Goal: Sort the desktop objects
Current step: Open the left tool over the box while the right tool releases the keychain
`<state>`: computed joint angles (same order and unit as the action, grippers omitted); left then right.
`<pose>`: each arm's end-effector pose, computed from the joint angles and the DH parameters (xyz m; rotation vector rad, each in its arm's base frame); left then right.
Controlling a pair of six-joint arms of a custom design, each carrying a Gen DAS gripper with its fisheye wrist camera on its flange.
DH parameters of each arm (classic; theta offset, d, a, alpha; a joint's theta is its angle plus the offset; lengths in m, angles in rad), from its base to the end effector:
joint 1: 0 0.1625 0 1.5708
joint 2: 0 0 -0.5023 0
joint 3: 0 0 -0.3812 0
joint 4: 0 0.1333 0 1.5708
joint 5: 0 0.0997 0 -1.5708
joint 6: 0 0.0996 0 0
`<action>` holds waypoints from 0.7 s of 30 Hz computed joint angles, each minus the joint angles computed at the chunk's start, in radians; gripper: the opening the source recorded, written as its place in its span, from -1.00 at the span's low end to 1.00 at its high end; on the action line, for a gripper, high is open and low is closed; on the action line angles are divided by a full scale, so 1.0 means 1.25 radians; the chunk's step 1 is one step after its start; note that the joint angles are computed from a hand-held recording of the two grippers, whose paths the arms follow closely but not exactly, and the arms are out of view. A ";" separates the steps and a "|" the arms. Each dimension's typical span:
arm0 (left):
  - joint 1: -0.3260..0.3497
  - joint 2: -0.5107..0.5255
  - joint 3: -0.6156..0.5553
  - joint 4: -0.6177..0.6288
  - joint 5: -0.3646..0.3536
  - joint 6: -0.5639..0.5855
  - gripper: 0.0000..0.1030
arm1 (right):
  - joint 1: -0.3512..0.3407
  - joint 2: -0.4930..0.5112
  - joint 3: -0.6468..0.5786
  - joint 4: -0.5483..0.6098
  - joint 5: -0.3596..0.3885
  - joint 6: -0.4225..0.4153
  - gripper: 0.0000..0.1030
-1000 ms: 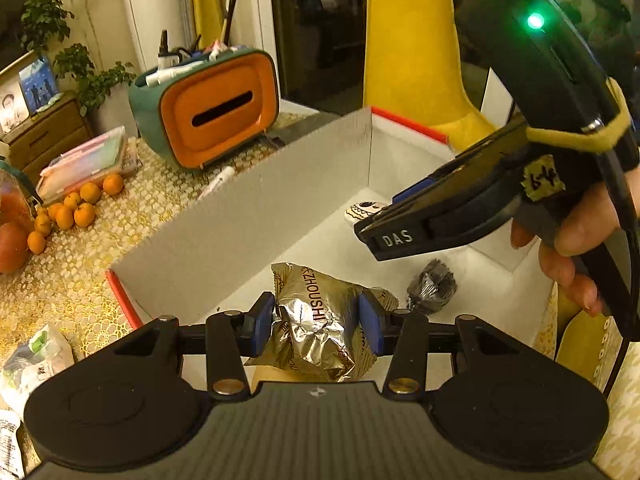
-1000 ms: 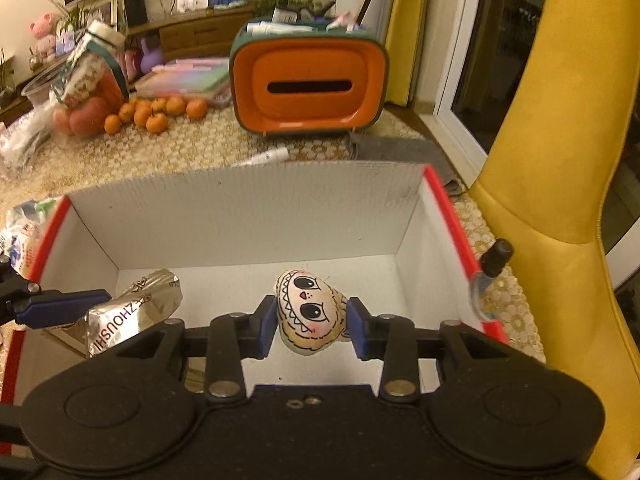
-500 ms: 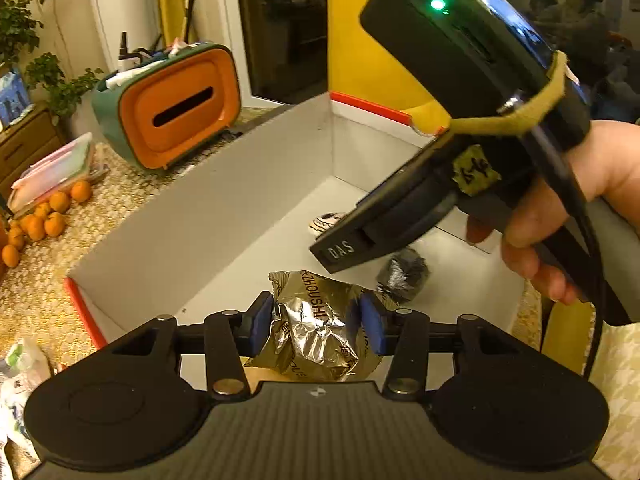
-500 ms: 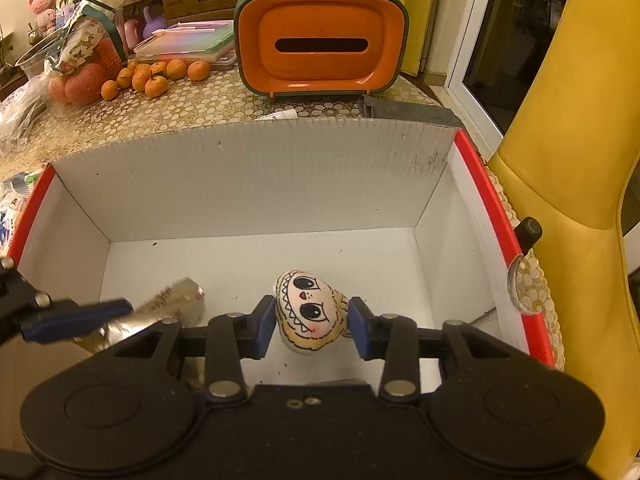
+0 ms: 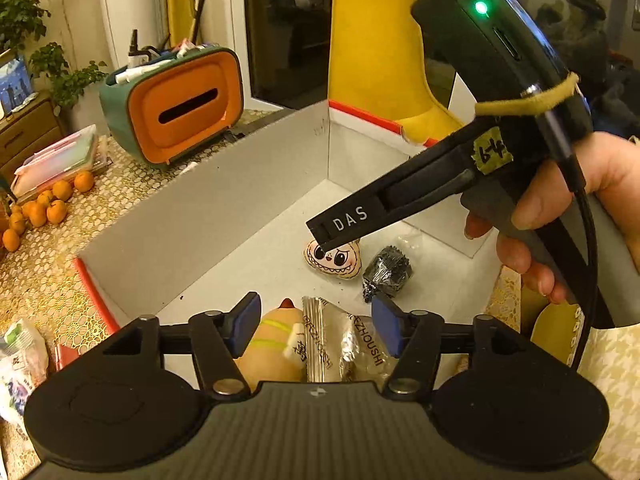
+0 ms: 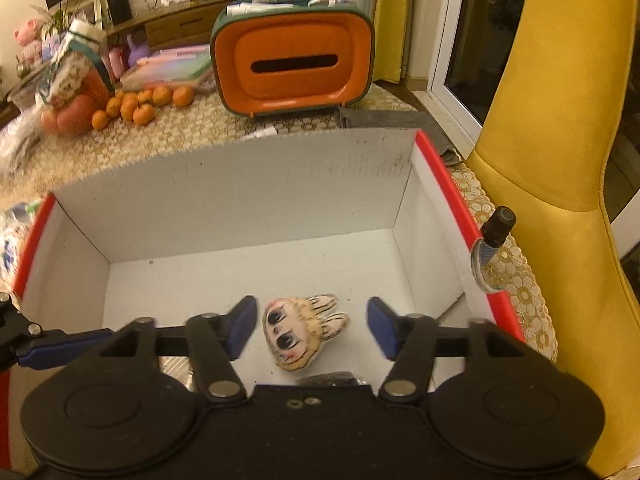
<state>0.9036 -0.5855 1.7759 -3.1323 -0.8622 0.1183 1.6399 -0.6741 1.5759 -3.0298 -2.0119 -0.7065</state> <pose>-0.2655 -0.6572 0.0518 0.7869 2.3475 -0.6939 0.1431 -0.7530 0.1533 0.8003 -2.3850 0.5056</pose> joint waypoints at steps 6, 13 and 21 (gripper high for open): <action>-0.011 -0.030 0.036 -0.036 -0.018 -0.033 0.20 | 0.005 -0.026 0.030 -0.014 0.029 0.003 0.32; -0.032 -0.065 0.090 -0.084 -0.009 -0.059 0.20 | 0.014 -0.064 0.076 -0.033 0.064 0.009 0.41; -0.062 -0.110 0.160 -0.140 0.015 -0.093 0.20 | 0.030 -0.118 0.152 -0.078 0.112 -0.001 0.59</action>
